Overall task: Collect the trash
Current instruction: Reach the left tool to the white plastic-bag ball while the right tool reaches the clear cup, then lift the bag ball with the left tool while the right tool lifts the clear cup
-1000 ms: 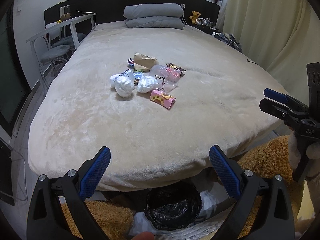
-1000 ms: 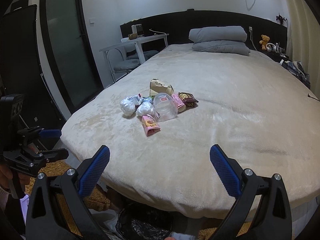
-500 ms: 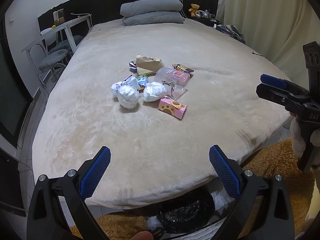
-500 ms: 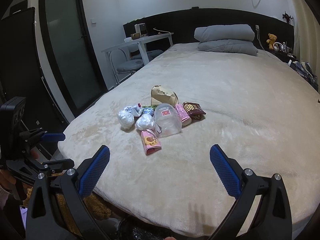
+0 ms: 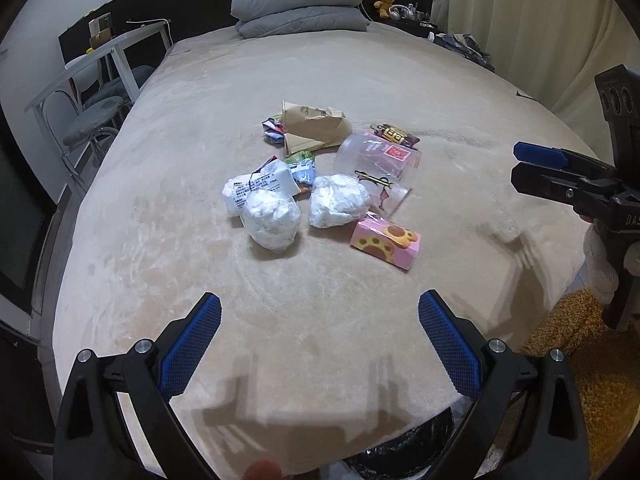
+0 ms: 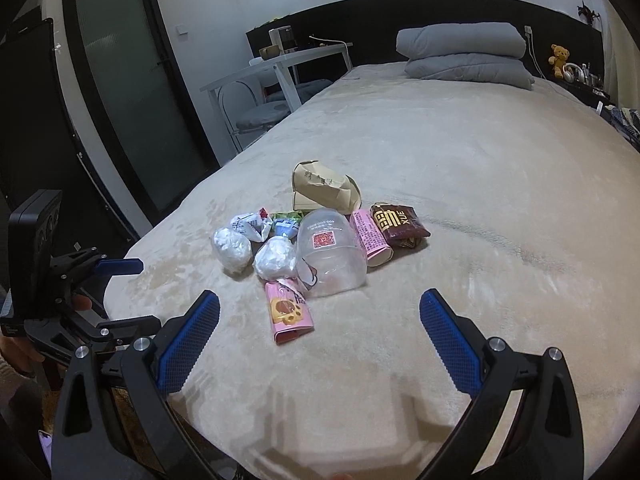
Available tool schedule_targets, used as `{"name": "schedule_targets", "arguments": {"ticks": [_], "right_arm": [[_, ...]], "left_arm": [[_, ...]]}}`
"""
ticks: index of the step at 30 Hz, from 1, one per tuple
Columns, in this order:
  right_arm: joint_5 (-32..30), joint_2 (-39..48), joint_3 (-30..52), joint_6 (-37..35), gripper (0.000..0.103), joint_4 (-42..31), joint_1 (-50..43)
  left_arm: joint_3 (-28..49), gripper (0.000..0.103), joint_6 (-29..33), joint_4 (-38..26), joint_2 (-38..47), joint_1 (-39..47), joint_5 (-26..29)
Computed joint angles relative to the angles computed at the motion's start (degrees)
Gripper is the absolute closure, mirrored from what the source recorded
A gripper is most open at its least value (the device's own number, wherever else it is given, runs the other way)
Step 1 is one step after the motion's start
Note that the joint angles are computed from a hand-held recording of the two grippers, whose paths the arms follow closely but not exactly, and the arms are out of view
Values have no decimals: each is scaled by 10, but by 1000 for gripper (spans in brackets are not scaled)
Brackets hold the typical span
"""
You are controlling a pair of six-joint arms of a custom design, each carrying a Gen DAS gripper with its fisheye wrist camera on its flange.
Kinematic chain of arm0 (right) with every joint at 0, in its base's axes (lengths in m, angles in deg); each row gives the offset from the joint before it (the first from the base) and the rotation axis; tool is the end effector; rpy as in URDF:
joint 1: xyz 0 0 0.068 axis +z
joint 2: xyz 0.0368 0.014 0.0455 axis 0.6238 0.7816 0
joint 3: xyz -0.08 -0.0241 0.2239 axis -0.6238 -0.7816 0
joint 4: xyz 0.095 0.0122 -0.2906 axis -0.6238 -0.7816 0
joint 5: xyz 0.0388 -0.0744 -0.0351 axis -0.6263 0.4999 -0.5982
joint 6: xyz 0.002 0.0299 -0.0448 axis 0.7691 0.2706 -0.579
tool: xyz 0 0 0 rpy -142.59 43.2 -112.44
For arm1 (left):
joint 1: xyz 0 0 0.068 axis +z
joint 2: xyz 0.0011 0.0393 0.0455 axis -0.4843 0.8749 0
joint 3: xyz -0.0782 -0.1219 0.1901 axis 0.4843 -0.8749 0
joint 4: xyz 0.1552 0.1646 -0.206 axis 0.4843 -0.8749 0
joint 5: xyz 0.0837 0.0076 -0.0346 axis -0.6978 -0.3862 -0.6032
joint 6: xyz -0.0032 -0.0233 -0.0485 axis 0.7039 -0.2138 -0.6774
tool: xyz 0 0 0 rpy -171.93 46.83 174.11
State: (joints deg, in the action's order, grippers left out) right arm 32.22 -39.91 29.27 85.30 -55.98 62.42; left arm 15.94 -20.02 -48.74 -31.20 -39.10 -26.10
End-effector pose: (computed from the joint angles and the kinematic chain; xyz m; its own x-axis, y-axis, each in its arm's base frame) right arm 0.1971 0.0948 0.1437 -0.6697 -0.1171 -0.7333 -0.4299 0.8663 0.2543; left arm 0.1703 -0.0341 0.1389 -0.7648 0.2667 -0.5864 0.3336 0.9427 -0.0064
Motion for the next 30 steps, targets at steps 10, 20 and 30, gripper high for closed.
{"name": "schedule_targets", "arguments": {"ticks": [10,20,30], "right_arm": [[-44,320,133,-10,4,139,-16],[-47,466,218,-6,17,160,-6],[-49,445,207,-9,40,154,-14]], "left_arm": [[97,7,36,203,338,82,47],[158,27,38,285,501,91,76],[155,55,42,289,501,93,80]]}}
